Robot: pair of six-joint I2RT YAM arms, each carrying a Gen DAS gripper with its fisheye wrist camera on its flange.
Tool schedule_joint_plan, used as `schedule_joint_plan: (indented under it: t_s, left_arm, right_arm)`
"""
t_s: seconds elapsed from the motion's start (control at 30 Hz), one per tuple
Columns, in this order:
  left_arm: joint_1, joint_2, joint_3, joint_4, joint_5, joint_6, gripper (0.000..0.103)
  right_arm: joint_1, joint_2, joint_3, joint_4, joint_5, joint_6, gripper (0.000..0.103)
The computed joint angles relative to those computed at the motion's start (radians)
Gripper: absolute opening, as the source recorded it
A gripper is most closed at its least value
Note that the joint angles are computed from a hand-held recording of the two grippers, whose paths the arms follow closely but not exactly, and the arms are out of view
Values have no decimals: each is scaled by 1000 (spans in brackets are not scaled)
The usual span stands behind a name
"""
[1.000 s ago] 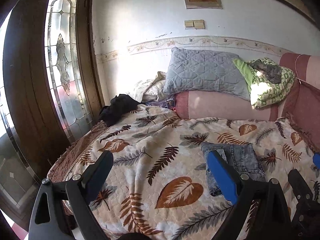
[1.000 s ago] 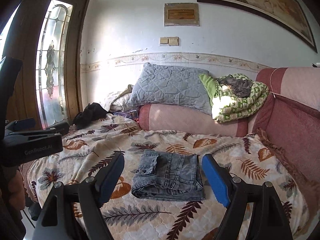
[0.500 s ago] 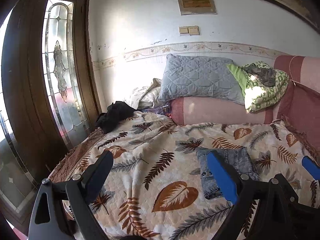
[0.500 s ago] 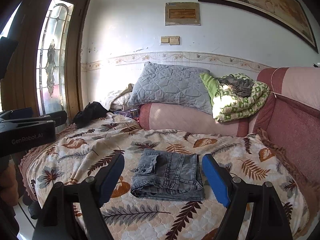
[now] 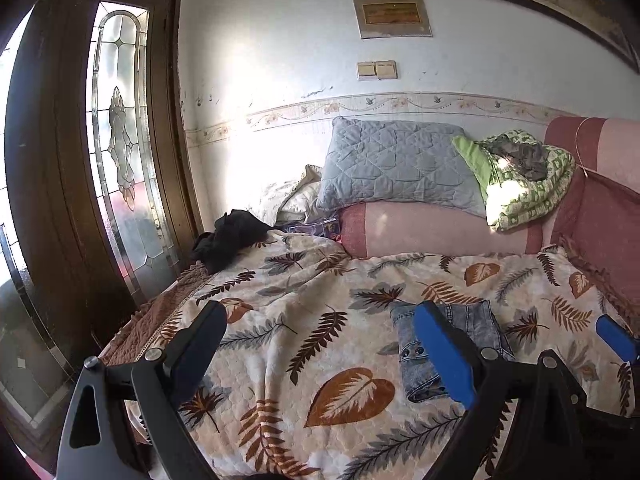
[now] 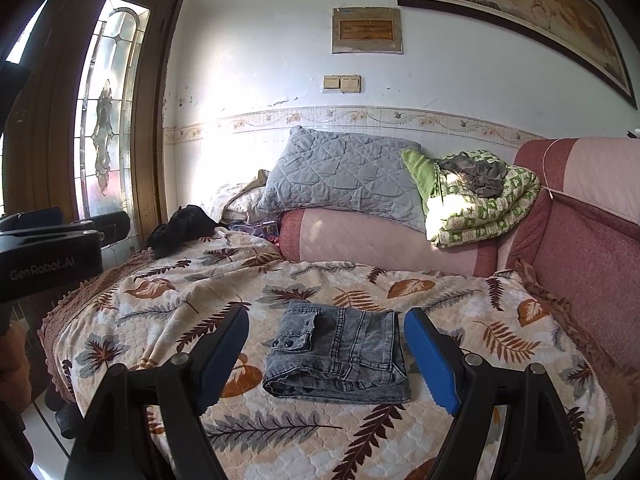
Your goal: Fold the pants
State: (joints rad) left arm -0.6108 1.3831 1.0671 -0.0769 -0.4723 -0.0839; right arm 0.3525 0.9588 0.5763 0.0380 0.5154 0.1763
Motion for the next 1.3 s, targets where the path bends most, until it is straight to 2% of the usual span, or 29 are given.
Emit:
schedule_joint_plan:
  t_s: [1.3]
  left_arm:
    - [-18,-54,-20,-7,6,11,95]
  right_arm:
    - [31,-43,3,-23,35,-1,83]
